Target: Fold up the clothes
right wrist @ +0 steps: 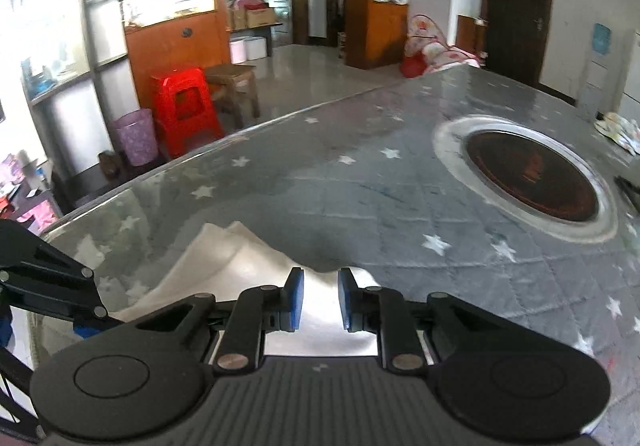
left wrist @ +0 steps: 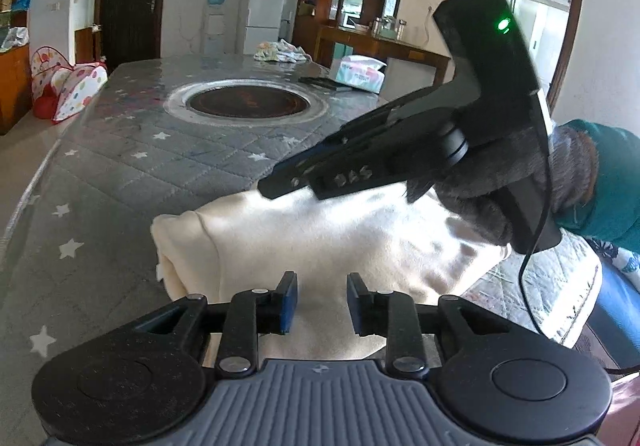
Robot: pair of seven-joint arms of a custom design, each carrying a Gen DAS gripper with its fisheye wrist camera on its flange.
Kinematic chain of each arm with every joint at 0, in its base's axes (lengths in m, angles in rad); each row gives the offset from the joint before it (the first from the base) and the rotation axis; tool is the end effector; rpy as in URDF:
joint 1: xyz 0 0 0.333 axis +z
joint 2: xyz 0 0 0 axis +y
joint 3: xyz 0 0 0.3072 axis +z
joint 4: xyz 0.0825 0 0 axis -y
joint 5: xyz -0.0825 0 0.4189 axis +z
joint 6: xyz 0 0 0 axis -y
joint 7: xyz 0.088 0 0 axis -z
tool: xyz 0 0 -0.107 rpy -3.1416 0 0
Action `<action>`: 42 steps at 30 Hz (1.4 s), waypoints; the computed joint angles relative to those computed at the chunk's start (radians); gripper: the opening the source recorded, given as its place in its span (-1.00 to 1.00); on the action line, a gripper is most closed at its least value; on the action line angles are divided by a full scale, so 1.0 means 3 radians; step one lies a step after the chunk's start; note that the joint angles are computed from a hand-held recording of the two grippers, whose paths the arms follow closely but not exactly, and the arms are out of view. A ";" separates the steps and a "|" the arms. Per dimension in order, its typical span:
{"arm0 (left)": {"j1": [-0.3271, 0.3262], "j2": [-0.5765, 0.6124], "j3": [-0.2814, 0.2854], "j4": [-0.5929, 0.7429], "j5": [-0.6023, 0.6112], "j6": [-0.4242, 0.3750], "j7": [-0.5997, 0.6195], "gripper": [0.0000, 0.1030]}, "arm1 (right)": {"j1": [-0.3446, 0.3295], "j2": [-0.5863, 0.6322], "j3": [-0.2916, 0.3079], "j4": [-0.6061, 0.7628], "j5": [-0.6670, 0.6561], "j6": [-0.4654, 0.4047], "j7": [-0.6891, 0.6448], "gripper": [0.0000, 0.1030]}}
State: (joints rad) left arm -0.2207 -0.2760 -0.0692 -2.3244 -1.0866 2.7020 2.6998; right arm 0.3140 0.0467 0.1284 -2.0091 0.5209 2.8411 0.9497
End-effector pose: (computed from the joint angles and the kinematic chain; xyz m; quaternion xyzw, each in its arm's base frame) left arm 0.5182 -0.1246 0.4844 -0.4317 0.7832 -0.4268 0.1347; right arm 0.5903 0.2496 0.4942 -0.8136 0.4167 -0.1762 0.3651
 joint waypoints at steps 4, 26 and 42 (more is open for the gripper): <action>0.0012 -0.0087 0.0007 -0.0076 0.0018 0.0056 -0.0071 -0.42 | 0.0007 0.0133 0.0008 0.0093 -0.0197 -0.0084 0.0163 -0.66; 0.0018 -0.0171 0.0073 -0.0204 0.0153 0.0074 -0.0235 -0.34 | 0.0334 -0.0793 -0.0328 -0.0790 0.0052 -0.0119 -0.0201 -0.64; -0.0016 -0.0313 0.0077 -0.0284 0.0472 0.0262 -0.0597 0.22 | 0.0595 -0.1100 -0.0545 -0.1186 -0.0267 0.0161 0.0075 -0.41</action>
